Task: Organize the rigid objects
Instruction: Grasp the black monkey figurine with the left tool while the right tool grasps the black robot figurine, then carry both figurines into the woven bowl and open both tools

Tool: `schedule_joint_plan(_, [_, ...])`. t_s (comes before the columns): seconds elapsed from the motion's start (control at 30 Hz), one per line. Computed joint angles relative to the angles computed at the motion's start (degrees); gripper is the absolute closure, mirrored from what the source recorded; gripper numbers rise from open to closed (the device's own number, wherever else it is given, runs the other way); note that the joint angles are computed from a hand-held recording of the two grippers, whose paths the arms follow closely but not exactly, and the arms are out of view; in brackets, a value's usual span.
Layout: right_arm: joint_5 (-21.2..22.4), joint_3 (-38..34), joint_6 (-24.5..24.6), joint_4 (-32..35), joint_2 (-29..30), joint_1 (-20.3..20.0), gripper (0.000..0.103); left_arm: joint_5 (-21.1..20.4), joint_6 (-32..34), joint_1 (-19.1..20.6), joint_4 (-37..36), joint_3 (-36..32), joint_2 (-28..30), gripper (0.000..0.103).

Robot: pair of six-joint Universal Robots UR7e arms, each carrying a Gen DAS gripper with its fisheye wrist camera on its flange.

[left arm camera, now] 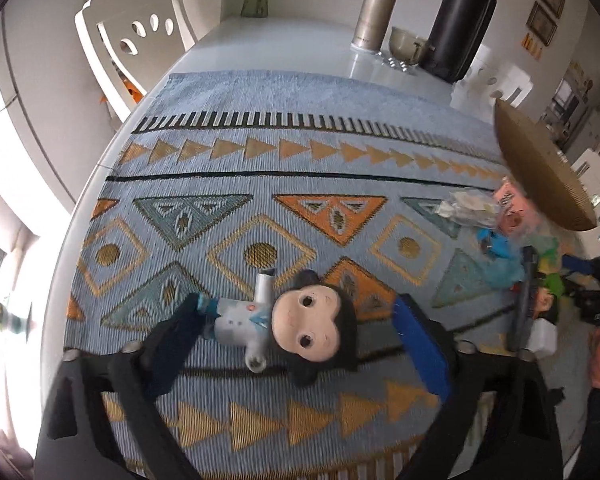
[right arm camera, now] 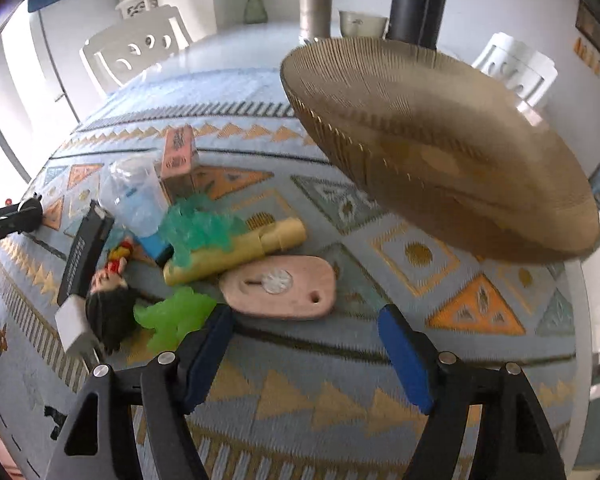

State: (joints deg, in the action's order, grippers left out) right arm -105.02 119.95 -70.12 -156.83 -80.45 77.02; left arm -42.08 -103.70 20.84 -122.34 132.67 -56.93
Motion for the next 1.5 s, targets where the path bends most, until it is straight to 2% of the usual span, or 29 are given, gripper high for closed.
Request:
schedule_joint_plan(0.07, [1.11,-1.22,0.57,1.89,0.31,-0.31,0.028,0.41,-1.14,0.11,4.03,-1.41,0.72,0.03])
schedule_joint_plan(0.1, [1.54,-1.65,0.99,2.77,0.38,-0.28,0.028,0.53,-1.85,-0.14,5.87,-1.87,0.92,0.033])
schedule_joint_plan(0.2, [3.17,-2.3,1.09,4.42,0.08,-1.03,0.028,0.56,-1.54,-0.95,4.11,-0.81,0.47,0.033])
schedule_joint_plan(0.23, [3.35,-1.38,0.92,3.66,-0.46,-1.26,0.033,0.29,-1.65,-1.42,3.38,-0.5,0.44,0.033])
schedule_joint_plan(0.27, [4.02,-1.08,0.45,4.13,-1.08,-1.54,0.045,0.19,-1.58,-1.73,2.73,-0.35,0.56,0.033])
schedule_joint_plan(0.3, [4.76,-0.79,-0.4,4.69,-1.61,-1.89,0.052,0.17,-1.48,-2.19,2.13,-0.2,0.76,0.033])
schedule_joint_plan(0.4, [3.58,2.19,-0.96,-1.38,-0.95,-0.54,0.056,0.37,-0.9,-3.23,1.09,-0.44,1.77,0.033])
schedule_joint_plan(0.43, [3.79,2.82,-0.93,-1.1,-1.48,-0.59,0.078,0.33,-1.09,-3.71,0.97,-0.61,2.18,0.033])
schedule_joint_plan(0.47, [4.4,2.5,-0.52,1.48,-2.12,-0.92,0.089,0.33,-1.31,-4.23,0.63,-0.66,2.55,0.033])
schedule_joint_plan(0.57, [4.55,3.09,0.24,2.5,-3.48,-1.77,0.088,0.59,-2.21,-5.55,0.64,-0.97,3.73,0.033])
schedule_joint_plan(0.67, [5.63,2.63,3.68,11.58,-7.15,-3.38,0.088,1.69,-4.06,-7.07,2.12,-1.26,5.21,0.033])
schedule_joint_plan(0.73, [6.61,3.71,2.81,14.4,-9.91,-4.48,0.085,2.03,-4.86,-7.35,3.7,-1.67,5.47,0.033])
schedule_joint_plan(0.8, [8.09,4.99,-0.25,20.27,-13.79,-5.76,0.076,2.74,-5.56,-7.64,4.84,-1.87,5.6,0.033])
schedule_joint_plan(0.87, [9.97,5.65,-3.14,28.68,-17.1,-7.02,0.035,2.7,-4.95,-7.41,4.4,-1.81,5.66,0.033])
schedule_joint_plan(0.93, [11.39,7.76,-6.1,31.02,-19.9,-7.8,0.027,2.74,-5.1,-7.48,5.0,-2.19,5.98,0.033])
schedule_joint_plan(1.03, [9.58,12.67,-9.26,27.52,-21.68,-6.85,0.028,2.82,-4.93,-7.8,5.63,-2.55,6.49,0.033])
schedule_joint_plan(1.13, [8.11,17.57,-11.71,20.66,-23.01,-6.43,0.049,2.78,-4.54,-7.87,7.56,-3.82,7.5,0.033])
schedule_joint_plan(1.2, [7.79,20.35,-13.59,15.2,-23.73,-6.31,0.056,2.79,-4.46,-8.04,9.01,-4.69,8.27,0.033])
schedule_joint_plan(1.37, [9.78,24.04,-15.9,8.55,-26.13,-7.64,0.057,3.09,-3.21,-8.18,11.92,-6.78,9.85,0.033])
schedule_joint_plan(1.43, [11.02,22.85,-14.51,9.7,-26.6,-8.53,0.057,3.98,-2.09,-8.92,11.05,-6.73,10.05,0.033])
schedule_joint_plan(1.5, [11.89,21.75,-12.11,10.08,-26.76,-8.38,0.057,4.19,0.25,-9.35,6.81,-6.01,9.85,0.033])
